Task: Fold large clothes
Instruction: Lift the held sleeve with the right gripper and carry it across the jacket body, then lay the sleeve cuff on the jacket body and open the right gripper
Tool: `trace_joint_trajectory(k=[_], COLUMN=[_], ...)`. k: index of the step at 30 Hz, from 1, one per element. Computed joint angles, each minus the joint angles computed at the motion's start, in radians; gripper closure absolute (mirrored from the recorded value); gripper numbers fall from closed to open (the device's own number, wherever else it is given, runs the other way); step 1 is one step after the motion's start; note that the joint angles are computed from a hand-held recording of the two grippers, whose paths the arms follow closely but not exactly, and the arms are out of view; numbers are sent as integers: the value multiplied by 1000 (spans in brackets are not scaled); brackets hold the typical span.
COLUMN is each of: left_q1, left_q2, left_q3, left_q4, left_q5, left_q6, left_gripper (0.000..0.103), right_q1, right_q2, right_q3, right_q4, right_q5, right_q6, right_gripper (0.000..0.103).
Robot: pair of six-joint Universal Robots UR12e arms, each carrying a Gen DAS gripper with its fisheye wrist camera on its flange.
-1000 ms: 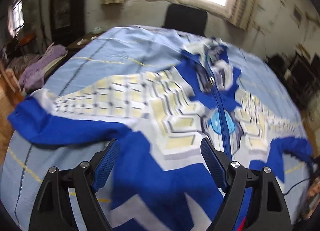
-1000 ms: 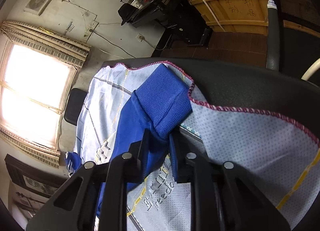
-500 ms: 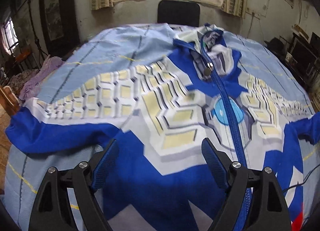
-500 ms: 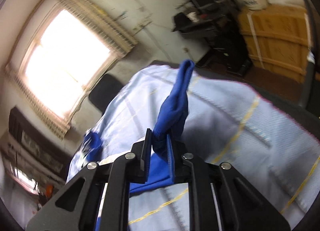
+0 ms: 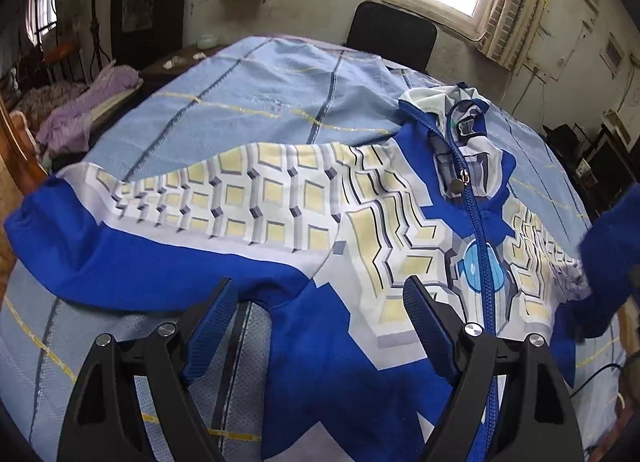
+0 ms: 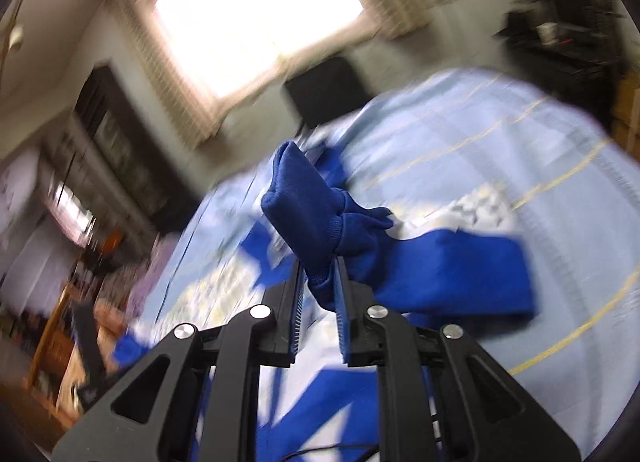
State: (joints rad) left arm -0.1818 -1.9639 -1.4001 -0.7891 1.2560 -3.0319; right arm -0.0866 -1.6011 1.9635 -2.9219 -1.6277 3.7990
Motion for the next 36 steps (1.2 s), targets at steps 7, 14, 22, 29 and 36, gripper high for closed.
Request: trace_joint_trajectory(k=[7,14,22,29,36], left_q1=[8,18,14,-51,-88], left_q2=[19,48,70,107,67], left_q3=[-31,-77,-59,-77,-56], left_q4=[68,153,-123,-320,-330], left_q5=[-52,-135,-240,-174,-221], left_q6=[-9,-42,145,315,198], left_gripper=[18,19,20,20,20], right_q1=[86,84,-79,-127,-110], right_q2=[-11,-143,-367,-595,-592], right_q3=[-27,158,322,356,425], right_q4=[160,-281,-428,-89,-131], right_q5=[-153,-155,213,178,216], right_q6=[-126,-207,-8,-120,-108], right_gripper=[78,53,47,15,14])
